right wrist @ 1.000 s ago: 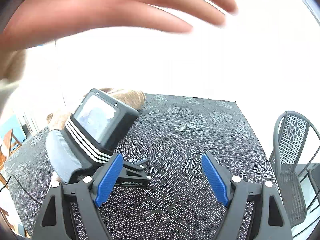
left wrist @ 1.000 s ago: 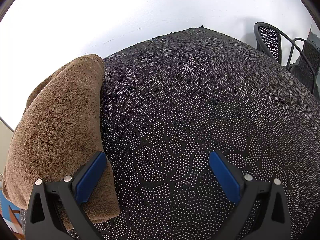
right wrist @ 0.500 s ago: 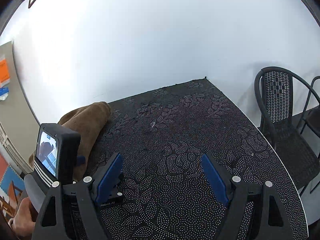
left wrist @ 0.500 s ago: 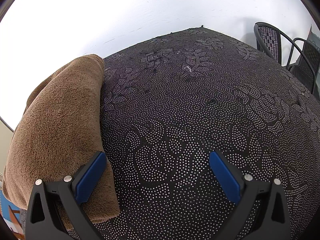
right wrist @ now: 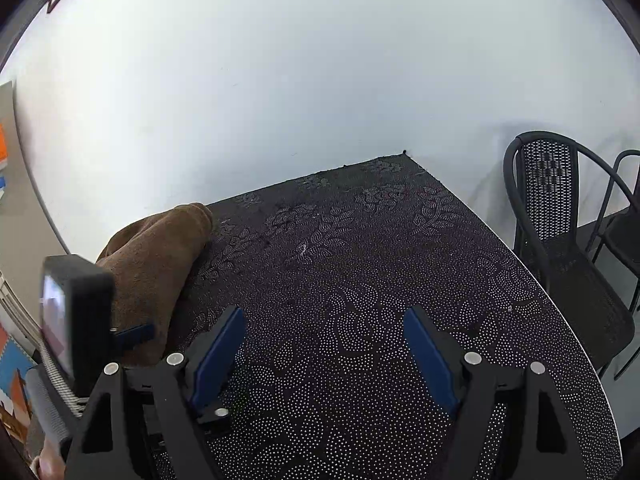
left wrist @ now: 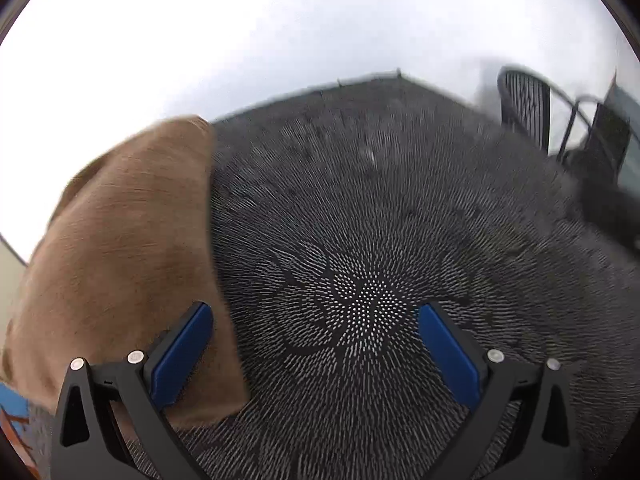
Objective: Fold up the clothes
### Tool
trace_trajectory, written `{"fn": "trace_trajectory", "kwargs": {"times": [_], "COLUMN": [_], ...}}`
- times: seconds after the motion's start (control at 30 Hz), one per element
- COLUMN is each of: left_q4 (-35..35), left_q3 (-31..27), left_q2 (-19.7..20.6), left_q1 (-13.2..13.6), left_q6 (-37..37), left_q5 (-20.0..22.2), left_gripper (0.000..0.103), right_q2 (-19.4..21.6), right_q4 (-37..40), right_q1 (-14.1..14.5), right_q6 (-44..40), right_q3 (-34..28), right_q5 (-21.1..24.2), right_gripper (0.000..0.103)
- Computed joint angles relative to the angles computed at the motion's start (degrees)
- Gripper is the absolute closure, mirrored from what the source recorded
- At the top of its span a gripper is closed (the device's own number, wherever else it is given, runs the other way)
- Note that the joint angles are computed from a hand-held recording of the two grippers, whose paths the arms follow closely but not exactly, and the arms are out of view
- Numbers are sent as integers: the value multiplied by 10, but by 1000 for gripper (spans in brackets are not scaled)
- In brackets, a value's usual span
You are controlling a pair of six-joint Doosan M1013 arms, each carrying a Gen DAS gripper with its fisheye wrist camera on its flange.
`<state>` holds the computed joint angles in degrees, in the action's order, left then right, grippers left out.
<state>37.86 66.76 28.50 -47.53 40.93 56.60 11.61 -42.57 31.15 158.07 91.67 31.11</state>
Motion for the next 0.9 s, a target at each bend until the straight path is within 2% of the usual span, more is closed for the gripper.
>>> {"fn": "trace_trajectory", "kwargs": {"times": [0.13,0.23,0.4,0.53,0.7,0.83,0.9], "left_q4": [95,110,76,43,-13,-48,-72], "left_q3": [83,125,149,158,157,181,194], "left_q2": [-79,-124,-148,-146,-131,-139,-143], "left_q1": [-1,24,83,112,122,131,137], "left_q6": [-123,-154,-161,-162,-125,-131,-129], "left_q5": [-51,-72,-49,-59,-40,-76,-98], "left_gripper": [0,0,0,0,0,0,0], "right_q2": [14,30,68,91,127,155,169], "right_q4": [40,100,279,304,315,347,371], "right_q1": [-3,-2,6,26,48,47,44], "right_q6": [-48,-119,-313,-388,-477,-532,-561], "right_q3": [-22,-43,-92,-124,-174,-201,-218], "right_q5": [-10,-36,-74,-80,-31,26,71], "right_gripper": [20,20,20,20,20,20,17]}}
